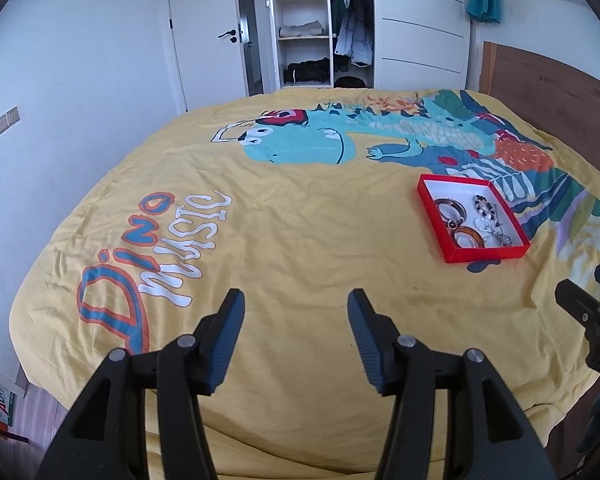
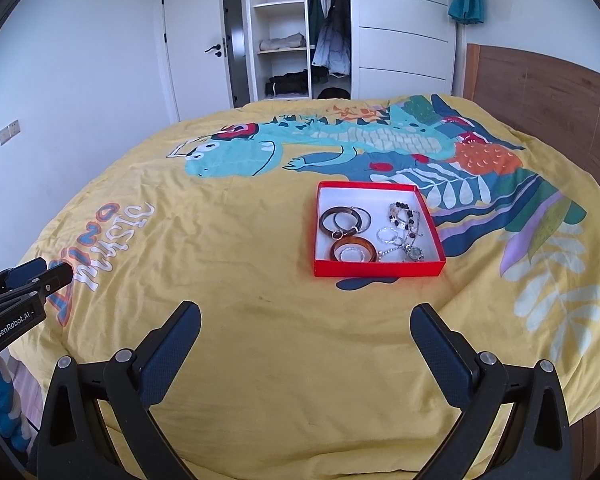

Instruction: Organize jewelry

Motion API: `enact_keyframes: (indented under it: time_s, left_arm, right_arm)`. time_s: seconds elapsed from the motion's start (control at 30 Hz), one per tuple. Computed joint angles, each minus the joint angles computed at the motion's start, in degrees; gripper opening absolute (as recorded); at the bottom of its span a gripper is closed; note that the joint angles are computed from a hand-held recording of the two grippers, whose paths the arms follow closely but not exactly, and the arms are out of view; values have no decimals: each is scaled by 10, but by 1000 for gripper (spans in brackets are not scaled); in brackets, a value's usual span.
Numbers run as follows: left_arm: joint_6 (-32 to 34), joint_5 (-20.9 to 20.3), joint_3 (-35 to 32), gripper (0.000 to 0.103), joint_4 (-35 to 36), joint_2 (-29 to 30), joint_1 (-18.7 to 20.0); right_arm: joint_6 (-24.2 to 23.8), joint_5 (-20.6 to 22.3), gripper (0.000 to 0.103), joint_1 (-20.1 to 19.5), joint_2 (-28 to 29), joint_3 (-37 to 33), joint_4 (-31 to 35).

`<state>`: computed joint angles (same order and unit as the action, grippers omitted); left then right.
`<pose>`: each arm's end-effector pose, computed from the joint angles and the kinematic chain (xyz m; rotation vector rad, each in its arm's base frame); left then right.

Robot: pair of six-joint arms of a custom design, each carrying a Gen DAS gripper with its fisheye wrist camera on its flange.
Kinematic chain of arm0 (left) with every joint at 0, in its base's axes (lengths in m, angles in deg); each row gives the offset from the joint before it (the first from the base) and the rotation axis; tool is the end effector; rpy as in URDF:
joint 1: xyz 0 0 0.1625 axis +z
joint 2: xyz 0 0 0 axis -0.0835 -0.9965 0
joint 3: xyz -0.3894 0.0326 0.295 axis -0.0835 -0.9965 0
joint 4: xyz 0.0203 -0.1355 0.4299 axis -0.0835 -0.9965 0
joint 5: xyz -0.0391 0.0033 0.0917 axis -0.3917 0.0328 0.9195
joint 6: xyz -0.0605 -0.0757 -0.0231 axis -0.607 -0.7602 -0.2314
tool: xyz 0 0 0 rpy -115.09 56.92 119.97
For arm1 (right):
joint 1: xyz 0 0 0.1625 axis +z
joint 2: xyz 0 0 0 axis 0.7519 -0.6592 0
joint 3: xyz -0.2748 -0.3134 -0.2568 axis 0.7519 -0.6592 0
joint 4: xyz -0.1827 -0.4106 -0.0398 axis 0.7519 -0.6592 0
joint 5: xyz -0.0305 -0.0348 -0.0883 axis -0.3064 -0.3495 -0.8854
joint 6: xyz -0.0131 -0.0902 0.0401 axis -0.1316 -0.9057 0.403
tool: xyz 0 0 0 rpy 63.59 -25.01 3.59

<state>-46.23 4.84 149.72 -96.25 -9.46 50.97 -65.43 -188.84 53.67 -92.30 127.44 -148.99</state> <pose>-0.3603 -0.6910 0.1983 0.4790 2.1593 -0.9225 0.2180 -0.6594 0.3394 0.3212 -2.2243 0.9916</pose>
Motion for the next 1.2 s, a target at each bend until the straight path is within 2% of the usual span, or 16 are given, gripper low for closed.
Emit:
enact_keyframes:
  time_s: [0.7,1.2]
  left_arm:
    - [-3,-9,-5,55,8,10,12]
    - [-27,-19,-10,55,36,11,20]
  right_arm:
    - [5,-9,103,-20,-4,1,8]
    - [9,-15,103,-26,0,-2,21]
